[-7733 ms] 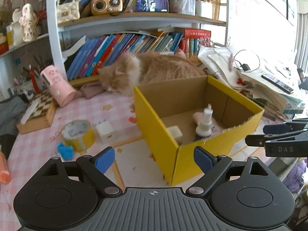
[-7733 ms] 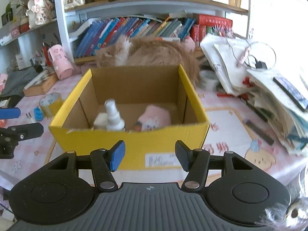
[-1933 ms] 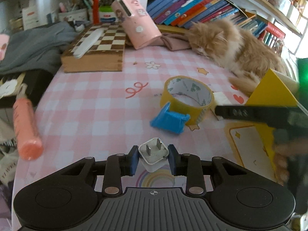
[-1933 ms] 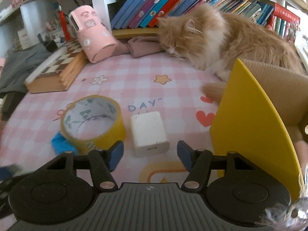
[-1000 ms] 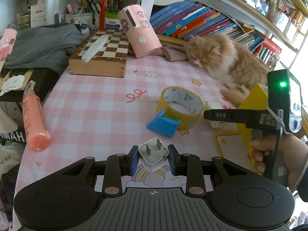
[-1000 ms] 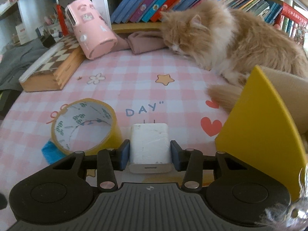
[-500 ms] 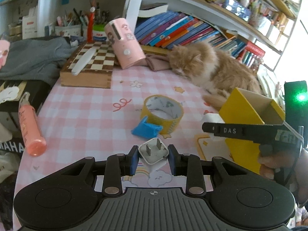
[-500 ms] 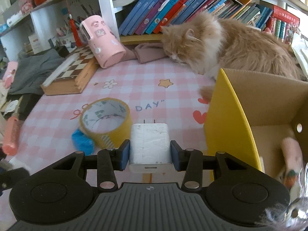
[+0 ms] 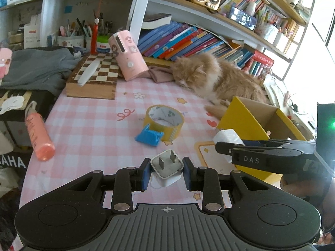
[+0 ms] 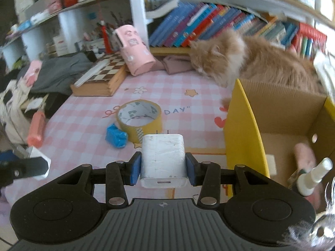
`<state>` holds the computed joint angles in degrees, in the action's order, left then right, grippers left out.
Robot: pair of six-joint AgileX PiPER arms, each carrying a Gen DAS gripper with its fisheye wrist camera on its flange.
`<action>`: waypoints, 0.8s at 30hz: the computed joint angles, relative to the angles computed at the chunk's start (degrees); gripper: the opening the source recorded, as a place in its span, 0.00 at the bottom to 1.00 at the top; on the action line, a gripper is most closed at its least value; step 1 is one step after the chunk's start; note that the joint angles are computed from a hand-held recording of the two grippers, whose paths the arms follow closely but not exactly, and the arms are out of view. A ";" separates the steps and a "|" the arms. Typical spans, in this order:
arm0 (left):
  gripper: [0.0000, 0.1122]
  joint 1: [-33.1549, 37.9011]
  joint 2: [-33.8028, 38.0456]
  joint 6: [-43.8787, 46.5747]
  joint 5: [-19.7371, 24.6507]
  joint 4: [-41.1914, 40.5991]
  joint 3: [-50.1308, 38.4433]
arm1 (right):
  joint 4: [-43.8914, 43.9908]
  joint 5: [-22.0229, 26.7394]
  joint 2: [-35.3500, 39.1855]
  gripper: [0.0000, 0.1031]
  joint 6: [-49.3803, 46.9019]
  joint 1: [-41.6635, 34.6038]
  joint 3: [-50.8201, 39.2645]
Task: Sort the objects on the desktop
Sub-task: 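Lift the charger and power brick and carry both toward the yellow box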
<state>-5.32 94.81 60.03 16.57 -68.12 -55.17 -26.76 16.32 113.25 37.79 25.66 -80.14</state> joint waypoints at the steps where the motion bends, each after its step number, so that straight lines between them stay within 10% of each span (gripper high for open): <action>1: 0.27 0.26 -0.79 1.74 0.14 -1.71 1.00 | -0.93 -0.25 -0.80 0.39 0.73 0.31 0.97; 10: 0.27 2.74 -7.44 12.94 2.40 -11.80 9.19 | -0.29 -0.61 -6.02 0.39 5.76 2.72 7.92; 24: 0.27 8.32 -16.58 16.00 9.59 -10.52 20.89 | -24.08 2.72 -16.17 0.39 39.83 13.28 23.61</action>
